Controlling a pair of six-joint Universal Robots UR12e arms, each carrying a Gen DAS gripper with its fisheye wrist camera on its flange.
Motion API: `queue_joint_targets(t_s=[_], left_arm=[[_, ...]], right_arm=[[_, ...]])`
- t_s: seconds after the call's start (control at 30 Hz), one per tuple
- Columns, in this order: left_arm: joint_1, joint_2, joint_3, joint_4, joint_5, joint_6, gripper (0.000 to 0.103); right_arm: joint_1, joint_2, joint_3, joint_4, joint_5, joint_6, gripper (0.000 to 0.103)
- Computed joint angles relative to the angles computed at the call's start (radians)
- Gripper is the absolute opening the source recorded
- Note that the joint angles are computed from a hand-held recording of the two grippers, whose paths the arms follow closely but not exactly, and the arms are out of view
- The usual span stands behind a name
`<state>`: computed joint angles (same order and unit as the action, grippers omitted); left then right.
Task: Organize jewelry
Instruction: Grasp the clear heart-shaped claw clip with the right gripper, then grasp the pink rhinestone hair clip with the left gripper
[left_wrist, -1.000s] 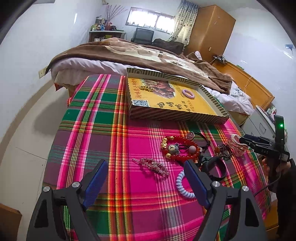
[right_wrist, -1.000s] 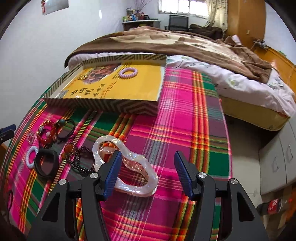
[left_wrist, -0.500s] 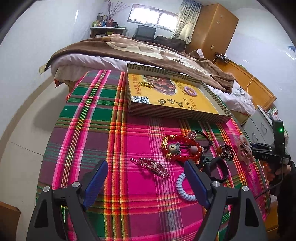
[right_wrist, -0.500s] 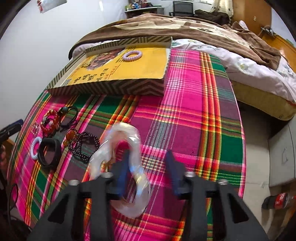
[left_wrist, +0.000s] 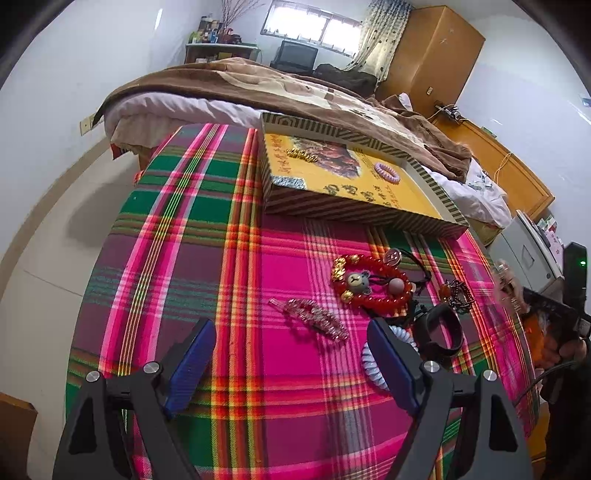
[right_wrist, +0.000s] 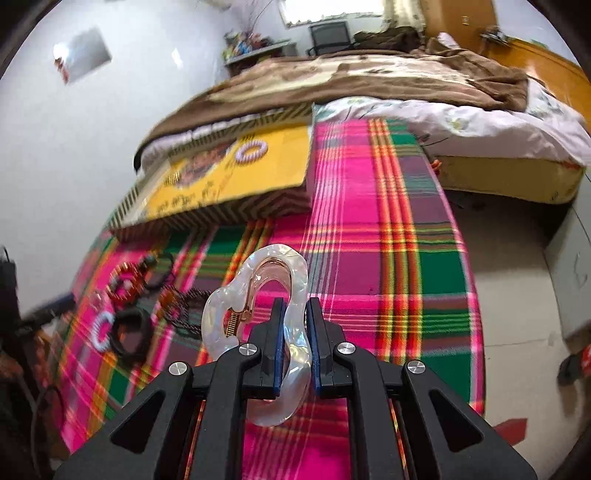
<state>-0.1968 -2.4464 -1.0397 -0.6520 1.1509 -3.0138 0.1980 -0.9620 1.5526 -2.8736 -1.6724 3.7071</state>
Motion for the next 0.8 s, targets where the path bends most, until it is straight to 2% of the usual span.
queue_joint_targets(t_s=[0.17, 0.4, 0.47, 0.53, 0.8], left_arm=[[-0.005, -0.004, 0.009, -0.025, 0.015, 0.023, 0.083], [-0.025, -0.024, 0.043, -0.05, 0.047, 0.039, 0.083], [-0.033, -0.033, 0.061, -0.067, 0.077, 0.034, 0.083], [-0.044, -0.039, 0.069, -0.06, 0.122, 0.026, 0.083], [-0.067, -0.052, 0.084, -0.044, 0.225, -0.001, 0.083]], right_arm=[[0.01, -0.016, 0.031, -0.077, -0.016, 0.063, 0.012], [0.026, -0.024, 0.039, -0.106, -0.041, 0.07, 0.012], [0.029, -0.023, 0.035, -0.106, -0.045, 0.065, 0.012], [0.03, -0.024, 0.037, -0.113, -0.043, 0.067, 0.012], [0.032, -0.018, 0.037, -0.126, -0.042, 0.07, 0.012]])
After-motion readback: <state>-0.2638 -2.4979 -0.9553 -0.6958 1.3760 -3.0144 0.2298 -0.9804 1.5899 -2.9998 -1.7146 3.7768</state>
